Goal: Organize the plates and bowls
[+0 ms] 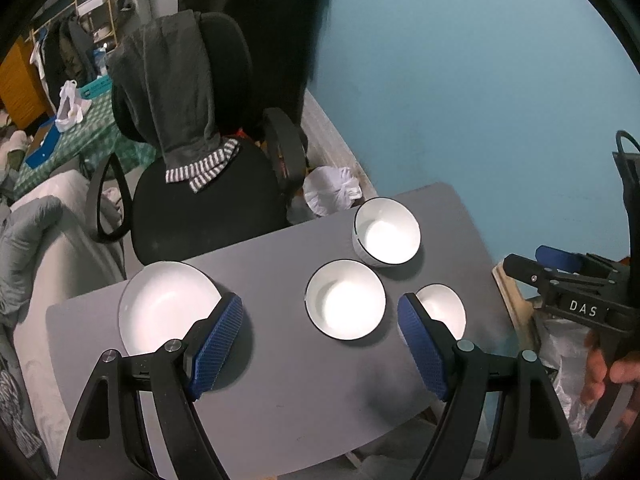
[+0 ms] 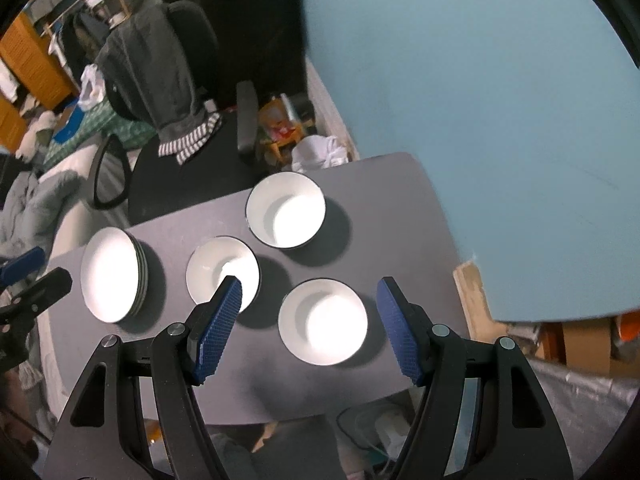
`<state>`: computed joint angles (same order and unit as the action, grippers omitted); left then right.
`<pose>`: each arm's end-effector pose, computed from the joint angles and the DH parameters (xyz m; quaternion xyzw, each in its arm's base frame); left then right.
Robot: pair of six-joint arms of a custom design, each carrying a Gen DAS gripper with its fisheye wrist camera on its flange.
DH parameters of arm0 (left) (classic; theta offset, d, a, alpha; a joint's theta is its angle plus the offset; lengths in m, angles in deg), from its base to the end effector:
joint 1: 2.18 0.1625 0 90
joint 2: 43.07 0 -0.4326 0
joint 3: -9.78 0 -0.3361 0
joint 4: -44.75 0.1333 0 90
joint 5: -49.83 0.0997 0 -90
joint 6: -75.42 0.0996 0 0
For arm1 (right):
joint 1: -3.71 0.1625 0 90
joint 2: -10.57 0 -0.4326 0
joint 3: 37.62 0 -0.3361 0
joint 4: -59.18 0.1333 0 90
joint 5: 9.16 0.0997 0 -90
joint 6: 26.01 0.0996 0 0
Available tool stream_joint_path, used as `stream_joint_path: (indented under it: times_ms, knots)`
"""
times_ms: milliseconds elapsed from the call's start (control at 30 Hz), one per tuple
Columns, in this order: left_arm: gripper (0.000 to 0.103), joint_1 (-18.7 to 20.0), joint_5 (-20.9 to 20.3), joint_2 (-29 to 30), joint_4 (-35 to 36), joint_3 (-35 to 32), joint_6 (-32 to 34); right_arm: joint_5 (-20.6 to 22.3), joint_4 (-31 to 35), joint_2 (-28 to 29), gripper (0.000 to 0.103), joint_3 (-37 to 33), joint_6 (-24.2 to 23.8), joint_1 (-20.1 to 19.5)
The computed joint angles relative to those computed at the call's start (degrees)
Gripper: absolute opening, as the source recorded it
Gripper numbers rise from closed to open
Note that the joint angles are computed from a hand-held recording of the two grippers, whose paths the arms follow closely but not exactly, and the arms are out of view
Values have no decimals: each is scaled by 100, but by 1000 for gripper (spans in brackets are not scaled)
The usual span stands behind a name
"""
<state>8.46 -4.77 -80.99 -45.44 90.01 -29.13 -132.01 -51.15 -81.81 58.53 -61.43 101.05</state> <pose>-0.5636 -0.3002 0.0750 -0.0872 0.8915 -0.2952 0.3325 0.1344 -0.4231 0.5208 0.3081 -0.8987 0.0661 0.3050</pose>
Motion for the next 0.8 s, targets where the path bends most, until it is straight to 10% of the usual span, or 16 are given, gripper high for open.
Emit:
stream_joint_path:
  times_ms: [467,800]
  knots:
    - [81,336,-262,73,-910,638,-309,281,191,542,69,-93,-584,-410]
    - [81,762,-117,211,-1602,809,635,336,-133,890,69,-144,-738,-736]
